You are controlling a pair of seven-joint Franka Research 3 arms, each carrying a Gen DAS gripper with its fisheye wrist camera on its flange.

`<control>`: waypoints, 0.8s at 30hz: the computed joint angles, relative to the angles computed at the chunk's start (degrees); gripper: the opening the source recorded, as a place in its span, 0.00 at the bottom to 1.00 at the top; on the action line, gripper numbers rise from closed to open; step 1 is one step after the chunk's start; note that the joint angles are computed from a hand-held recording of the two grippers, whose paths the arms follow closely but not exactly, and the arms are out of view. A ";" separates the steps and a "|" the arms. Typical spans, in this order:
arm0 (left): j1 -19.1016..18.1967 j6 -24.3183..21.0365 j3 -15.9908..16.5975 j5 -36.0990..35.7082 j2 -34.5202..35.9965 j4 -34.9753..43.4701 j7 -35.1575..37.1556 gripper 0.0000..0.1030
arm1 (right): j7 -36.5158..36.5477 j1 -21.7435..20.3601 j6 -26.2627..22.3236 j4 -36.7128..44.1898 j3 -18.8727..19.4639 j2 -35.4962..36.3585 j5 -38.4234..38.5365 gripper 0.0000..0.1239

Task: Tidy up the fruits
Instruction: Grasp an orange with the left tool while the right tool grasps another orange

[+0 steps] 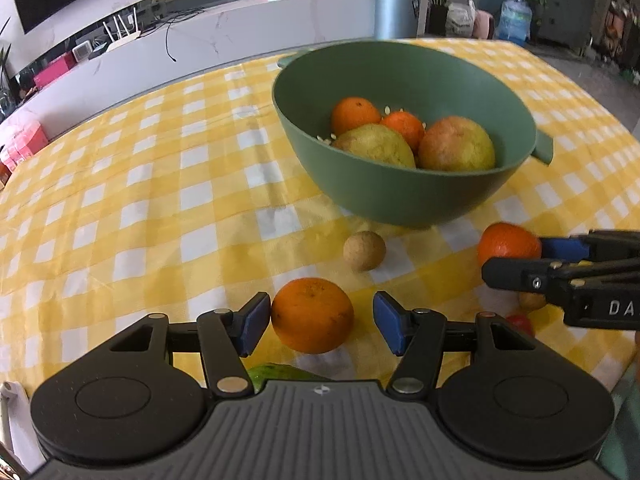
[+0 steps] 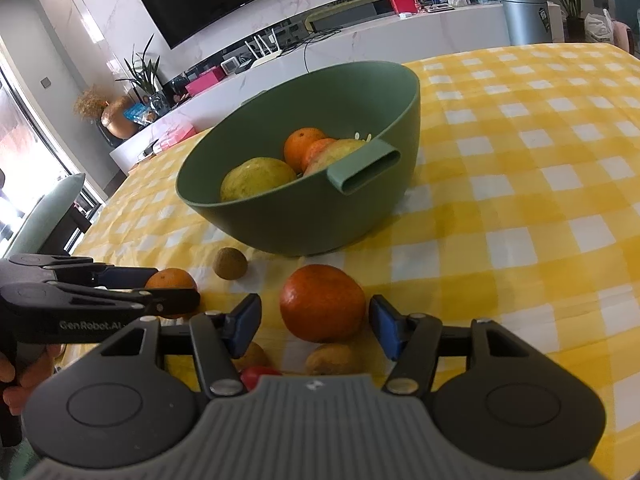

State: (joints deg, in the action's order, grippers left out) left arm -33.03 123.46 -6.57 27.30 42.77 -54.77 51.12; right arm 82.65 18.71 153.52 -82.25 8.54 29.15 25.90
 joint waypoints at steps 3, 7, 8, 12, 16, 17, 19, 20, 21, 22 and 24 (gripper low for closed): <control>-0.68 -2.37 0.39 0.30 1.59 2.69 0.76 0.68 | -0.04 -0.09 -0.35 0.29 0.05 0.22 0.12 0.44; -1.38 -4.10 0.97 0.58 2.96 4.90 1.23 0.59 | 0.76 0.26 -0.56 0.48 -0.43 0.33 -0.54 0.41; -1.61 -4.76 1.15 0.77 3.41 5.70 1.55 0.56 | 0.89 0.31 -0.54 0.51 -0.49 0.36 -0.68 0.40; -2.41 -6.23 1.93 1.61 4.16 7.02 1.75 0.50 | 1.70 0.78 -0.38 0.48 -1.05 0.37 -1.85 0.36; -2.23 -5.50 1.98 1.65 3.91 6.46 0.65 0.49 | 1.79 0.69 -0.25 0.37 -0.96 0.35 -2.20 0.35; -2.12 -5.24 1.89 1.55 3.75 6.18 0.39 0.49 | 1.73 0.68 -0.13 0.16 -0.94 0.23 -2.28 0.35; -1.79 -3.68 1.66 1.53 2.66 4.30 -0.38 0.49 | 1.68 0.67 0.01 0.02 -0.92 0.15 -2.40 0.35; -1.82 -3.27 1.65 1.74 2.37 3.89 -0.59 0.49 | 1.69 0.64 0.06 -0.04 -0.90 0.10 -2.39 0.34; -1.94 -2.49 1.81 2.26 1.80 2.98 -1.05 0.49 | 1.70 0.63 0.06 -0.05 -0.88 0.10 -2.40 0.34; -2.09 -2.03 1.96 2.78 1.52 2.58 -1.52 0.49 | 1.63 0.60 0.10 -0.17 -0.81 -0.02 -2.35 0.34; -2.15 -1.07 2.03 3.39 1.02 1.86 -2.49 0.49 | 1.39 0.66 0.80 -0.64 -0.77 -0.31 -2.40 0.34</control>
State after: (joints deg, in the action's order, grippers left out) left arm -35.18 122.39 -4.55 30.69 43.79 -52.91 48.63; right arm 84.04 19.38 154.32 -82.89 7.77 28.83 23.50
